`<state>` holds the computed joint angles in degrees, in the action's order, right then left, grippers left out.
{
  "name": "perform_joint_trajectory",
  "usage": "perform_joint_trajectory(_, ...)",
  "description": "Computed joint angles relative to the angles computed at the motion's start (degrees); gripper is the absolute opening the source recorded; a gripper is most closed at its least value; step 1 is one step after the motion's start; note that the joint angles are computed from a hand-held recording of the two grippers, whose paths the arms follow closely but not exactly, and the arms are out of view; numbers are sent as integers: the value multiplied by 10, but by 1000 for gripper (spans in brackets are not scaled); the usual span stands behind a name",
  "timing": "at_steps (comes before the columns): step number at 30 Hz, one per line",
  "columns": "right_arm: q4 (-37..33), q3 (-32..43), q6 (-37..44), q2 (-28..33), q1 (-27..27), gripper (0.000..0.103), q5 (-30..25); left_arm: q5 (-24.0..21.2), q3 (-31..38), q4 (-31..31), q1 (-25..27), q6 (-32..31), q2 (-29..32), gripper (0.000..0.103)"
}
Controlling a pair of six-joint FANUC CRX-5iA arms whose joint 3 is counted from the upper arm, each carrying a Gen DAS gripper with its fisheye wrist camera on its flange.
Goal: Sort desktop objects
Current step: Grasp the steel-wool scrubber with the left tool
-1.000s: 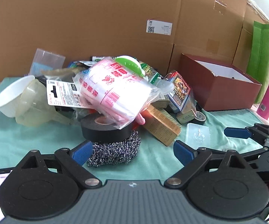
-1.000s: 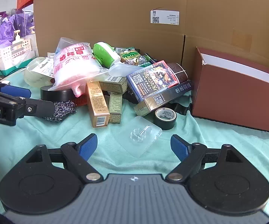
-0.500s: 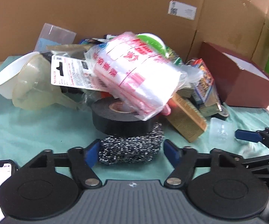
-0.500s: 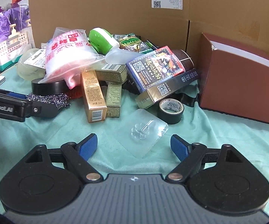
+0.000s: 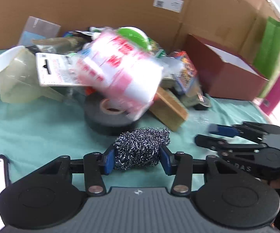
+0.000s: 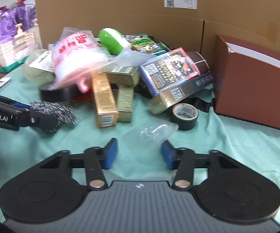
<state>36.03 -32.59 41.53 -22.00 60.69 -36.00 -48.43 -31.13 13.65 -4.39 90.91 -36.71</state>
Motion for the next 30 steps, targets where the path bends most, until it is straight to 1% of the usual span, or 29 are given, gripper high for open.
perform_joint_trajectory(1,-18,3,17,-6,2,43,2,5,-8,22,1,-25,-5,49)
perform_joint_trajectory(2,-37,5,36,-11,2,43,6,8,-8,23,-5,-32,-6,49)
perform_joint_trajectory(4,-53,7,53,-17,4,43,11,19,10,-28,-36,3,2,50)
perform_joint_trajectory(6,-34,3,35,-15,6,44,9,24,20,-57,-53,25,10,54)
perform_joint_trajectory(9,5,-6,-9,-12,6,45,3,31,16,-49,-54,12,13,57)
perform_joint_trajectory(11,8,-8,-19,-13,1,52,6,37,15,-50,-54,10,15,61)
perform_joint_trajectory(12,15,-10,-26,-12,-2,58,6,39,14,-48,-55,9,16,63)
perform_joint_trajectory(13,26,-12,-35,-9,-3,62,5,41,14,-46,-54,5,17,64)
perform_joint_trajectory(15,40,-11,-43,-1,-4,62,-3,49,15,-55,-60,5,17,71)
perform_joint_trajectory(17,40,-7,-37,4,-5,64,-8,56,20,-73,-72,11,19,76)
perform_joint_trajectory(18,34,-4,-28,6,-5,66,-8,56,25,-84,-77,16,23,77)
perform_joint_trajectory(19,29,-1,-19,10,-6,70,-10,57,27,-88,-81,16,26,77)
perform_joint_trajectory(22,36,1,-6,18,-6,71,-10,56,31,-97,-86,15,31,79)
perform_joint_trajectory(24,47,1,-1,21,-7,73,-9,58,26,-82,-80,-5,28,78)
perform_joint_trajectory(27,77,-5,10,24,-8,78,-7,61,14,-48,-69,-37,24,78)
perform_joint_trajectory(29,102,-12,17,25,-11,78,1,62,15,-50,-73,-37,27,78)
perform_joint_trajectory(30,103,-12,27,27,-14,78,9,62,19,-56,-77,-33,30,78)
